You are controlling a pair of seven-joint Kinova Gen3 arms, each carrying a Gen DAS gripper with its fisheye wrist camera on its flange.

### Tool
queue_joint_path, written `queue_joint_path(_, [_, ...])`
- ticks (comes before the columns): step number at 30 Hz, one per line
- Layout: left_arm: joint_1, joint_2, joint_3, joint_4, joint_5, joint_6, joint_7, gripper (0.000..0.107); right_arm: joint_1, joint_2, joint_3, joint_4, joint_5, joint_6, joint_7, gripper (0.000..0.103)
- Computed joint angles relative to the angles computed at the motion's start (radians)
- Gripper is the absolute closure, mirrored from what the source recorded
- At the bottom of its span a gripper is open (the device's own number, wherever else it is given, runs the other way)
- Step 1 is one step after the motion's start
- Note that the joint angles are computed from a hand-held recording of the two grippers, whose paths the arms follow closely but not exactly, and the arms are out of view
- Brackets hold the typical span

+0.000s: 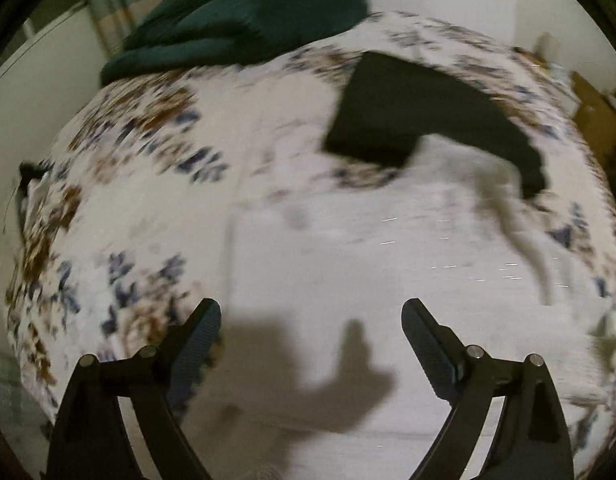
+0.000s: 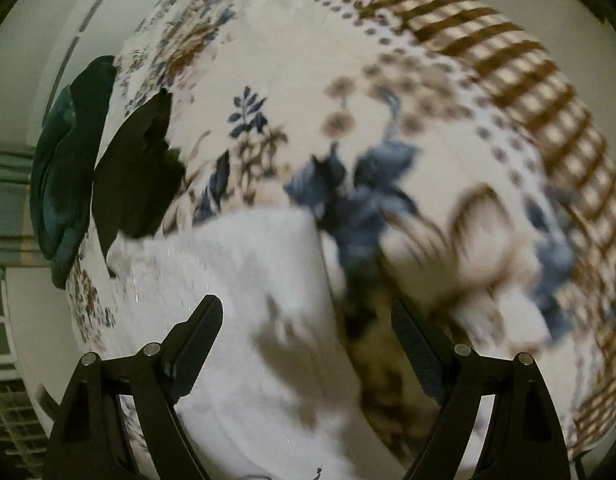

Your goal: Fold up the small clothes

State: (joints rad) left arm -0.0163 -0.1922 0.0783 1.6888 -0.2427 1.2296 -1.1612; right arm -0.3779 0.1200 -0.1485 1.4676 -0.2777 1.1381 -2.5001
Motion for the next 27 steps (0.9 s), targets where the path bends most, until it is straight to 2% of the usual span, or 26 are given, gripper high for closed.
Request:
queue_joint_path(2, [-0.013, -0.003, -0.020, 0.030, -0.001, -0.015, -0.010, 0.015, 0.042, 0.093, 0.006, -0.054, -0.026, 0.015, 0.081, 0.015])
queue_joint_path(4, [-0.025, 0.001, -0.032, 0.060, -0.003, -0.040, -0.018, 0.015, 0.109, 0.185, -0.027, -0.091, -0.092, 0.026, 0.163, 0.018])
queue_joint_path(5, [-0.030, 0.003, -0.042, 0.072, 0.004, -0.050, -0.029, 0.015, 0.137, 0.232, -0.041, -0.109, -0.128, 0.048, 0.194, 0.030])
queue_joint_path(6, [-0.036, 0.004, -0.050, 0.081, 0.011, -0.058, -0.040, 0.015, 0.151, 0.278, -0.060, -0.140, -0.147, 0.086, 0.208, 0.037])
queue_joint_path(7, [-0.039, 0.004, -0.053, 0.084, 0.016, -0.060, -0.049, 0.015, 0.147, 0.322, -0.063, -0.182, -0.149, 0.127, 0.207, 0.062])
queue_joint_path(8, [-0.044, 0.007, -0.065, 0.089, 0.028, -0.068, -0.070, 0.015, 0.124, 0.348, -0.049, -0.226, -0.136, 0.167, 0.211, 0.095])
queue_joint_path(10, [-0.052, 0.010, -0.074, 0.094, 0.043, -0.077, -0.097, 0.015, 0.037, 0.367, -0.003, -0.318, -0.065, 0.240, 0.191, 0.096])
queue_joint_path(13, [-0.064, 0.015, -0.093, 0.093, 0.070, -0.094, -0.155, 0.015, -0.096, 0.354, 0.127, -0.441, 0.057, 0.309, 0.113, 0.098])
queue_joint_path(15, [-0.070, 0.016, -0.094, 0.093, 0.075, -0.104, -0.182, 0.015, -0.147, 0.373, 0.187, -0.530, 0.135, 0.366, 0.092, 0.098])
queue_joint_path(17, [-0.077, 0.020, -0.102, 0.093, 0.089, -0.112, -0.214, 0.015, -0.130, 0.421, 0.176, -0.599, 0.164, 0.412, 0.064, 0.098])
queue_joint_path(20, [-0.087, 0.019, -0.108, 0.090, 0.110, -0.112, -0.240, 0.015, -0.097, 0.517, 0.084, -0.701, 0.207, 0.500, 0.054, 0.097])
queue_joint_path(22, [-0.094, 0.011, -0.119, 0.079, 0.142, -0.096, -0.257, 0.015, -0.052, 0.536, 0.014, -0.702, 0.177, 0.508, 0.056, 0.094])
queue_joint_path(24, [-0.098, -0.009, -0.131, 0.067, 0.184, -0.069, -0.279, 0.015, -0.018, 0.489, -0.001, -0.629, 0.118, 0.460, 0.057, 0.082])
queue_joint_path(26, [-0.097, -0.046, -0.128, 0.061, 0.207, -0.041, -0.291, 0.015, 0.004, 0.404, -0.003, -0.537, 0.078, 0.428, 0.058, 0.057])
queue_joint_path(27, [-0.093, -0.069, -0.121, 0.061, 0.211, -0.026, -0.291, 0.015, 0.016, 0.358, -0.009, -0.496, 0.070, 0.427, 0.057, 0.054])
